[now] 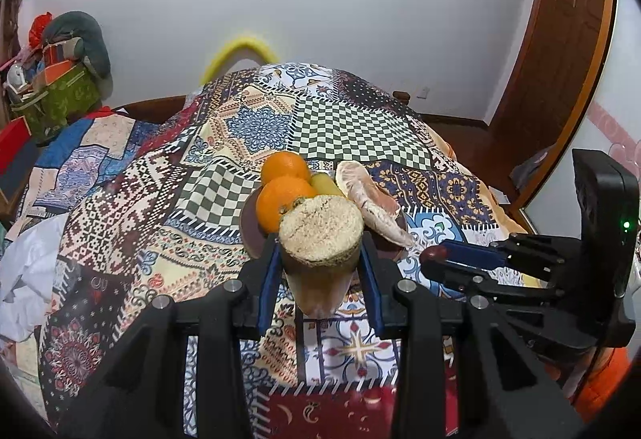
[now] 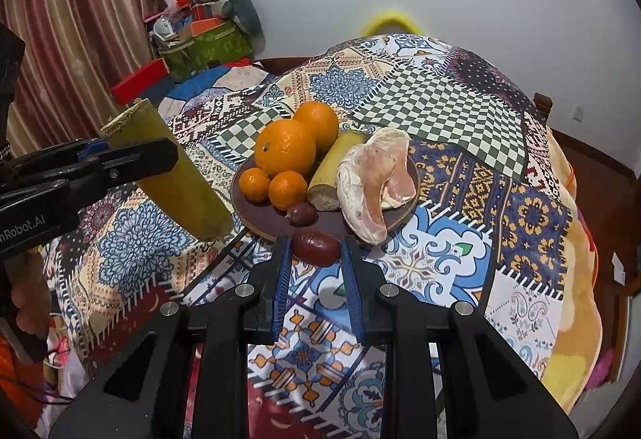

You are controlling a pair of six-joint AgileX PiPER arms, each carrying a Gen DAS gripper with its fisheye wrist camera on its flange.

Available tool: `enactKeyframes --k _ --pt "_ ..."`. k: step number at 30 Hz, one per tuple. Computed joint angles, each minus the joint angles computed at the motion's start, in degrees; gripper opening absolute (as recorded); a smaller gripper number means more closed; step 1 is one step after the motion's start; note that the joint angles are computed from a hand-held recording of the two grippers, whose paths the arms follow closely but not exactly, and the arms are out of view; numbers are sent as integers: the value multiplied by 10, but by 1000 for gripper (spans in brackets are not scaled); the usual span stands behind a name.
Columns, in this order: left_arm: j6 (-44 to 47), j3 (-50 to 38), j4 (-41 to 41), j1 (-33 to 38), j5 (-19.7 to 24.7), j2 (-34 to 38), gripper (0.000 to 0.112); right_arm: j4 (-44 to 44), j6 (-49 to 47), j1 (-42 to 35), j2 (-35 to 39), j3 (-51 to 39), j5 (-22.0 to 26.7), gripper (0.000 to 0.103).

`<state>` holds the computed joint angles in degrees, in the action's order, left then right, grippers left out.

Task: Organize fruits
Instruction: 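Carry yellow fruit and date onto the plate and release both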

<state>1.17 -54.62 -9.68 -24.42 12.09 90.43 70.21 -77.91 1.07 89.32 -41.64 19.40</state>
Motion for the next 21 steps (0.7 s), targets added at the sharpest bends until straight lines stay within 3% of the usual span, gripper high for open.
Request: enactKeyframes --k 9,21 --pt "85 -62 -78 5 16 66 36 28 -29 -3 33 -24 6 23" --pt "110 -142 -113 17 41 147 36 25 -32 8 81 -56 7 23"
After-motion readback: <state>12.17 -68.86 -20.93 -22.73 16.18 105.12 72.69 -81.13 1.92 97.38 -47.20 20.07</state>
